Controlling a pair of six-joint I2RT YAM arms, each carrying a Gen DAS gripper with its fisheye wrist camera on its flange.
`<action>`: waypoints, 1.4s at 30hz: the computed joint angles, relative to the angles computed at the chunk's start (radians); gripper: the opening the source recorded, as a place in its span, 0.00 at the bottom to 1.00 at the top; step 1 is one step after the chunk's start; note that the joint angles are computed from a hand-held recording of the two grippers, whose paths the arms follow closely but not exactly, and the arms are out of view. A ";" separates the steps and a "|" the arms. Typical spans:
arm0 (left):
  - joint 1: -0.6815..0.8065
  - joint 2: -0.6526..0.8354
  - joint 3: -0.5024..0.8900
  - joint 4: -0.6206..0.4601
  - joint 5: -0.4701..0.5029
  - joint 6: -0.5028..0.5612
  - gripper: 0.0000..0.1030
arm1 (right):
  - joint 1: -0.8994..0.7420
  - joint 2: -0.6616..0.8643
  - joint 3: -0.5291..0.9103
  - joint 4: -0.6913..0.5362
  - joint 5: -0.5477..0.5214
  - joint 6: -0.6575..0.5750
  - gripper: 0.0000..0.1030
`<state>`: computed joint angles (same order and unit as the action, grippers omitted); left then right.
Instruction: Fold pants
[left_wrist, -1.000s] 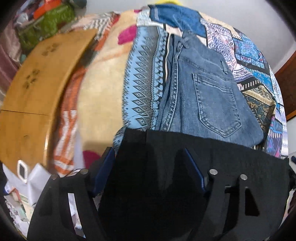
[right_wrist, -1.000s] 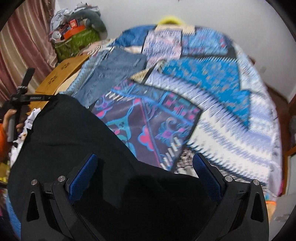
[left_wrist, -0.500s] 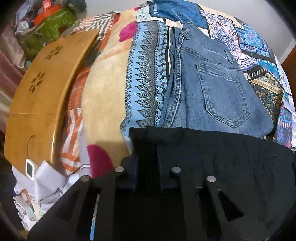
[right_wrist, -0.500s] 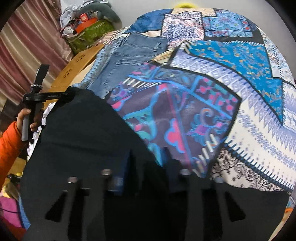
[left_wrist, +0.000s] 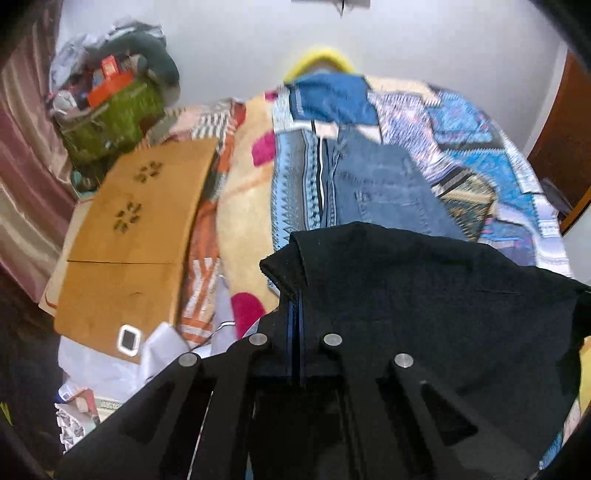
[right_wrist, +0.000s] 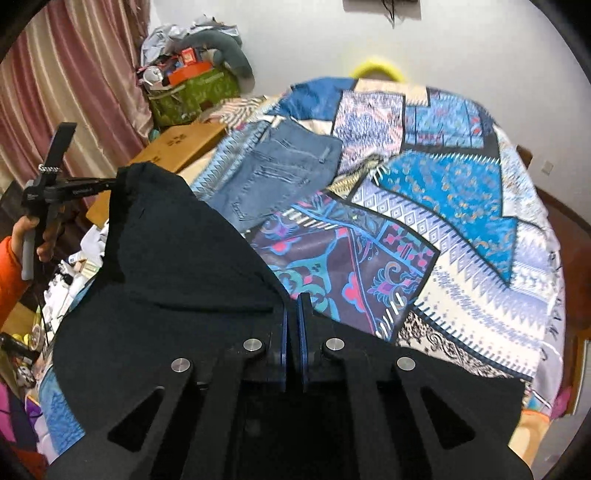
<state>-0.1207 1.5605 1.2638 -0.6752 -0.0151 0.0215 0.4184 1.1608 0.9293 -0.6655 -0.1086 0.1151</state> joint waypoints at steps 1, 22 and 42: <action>0.007 -0.040 -0.018 -0.010 0.008 0.002 0.01 | 0.017 -0.027 -0.003 -0.018 0.010 0.012 0.04; 0.222 -0.849 -0.654 -0.257 0.104 0.124 0.01 | 0.649 -0.381 -0.277 -0.115 0.384 0.581 0.04; 0.096 -0.891 -0.552 -0.315 -0.020 0.025 0.41 | 0.977 -0.667 -0.256 -0.578 0.712 1.049 0.38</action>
<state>-0.0250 0.6697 0.7117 -0.9899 -0.0346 0.0467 1.3952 0.4941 0.6732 -1.2438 0.6032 1.1645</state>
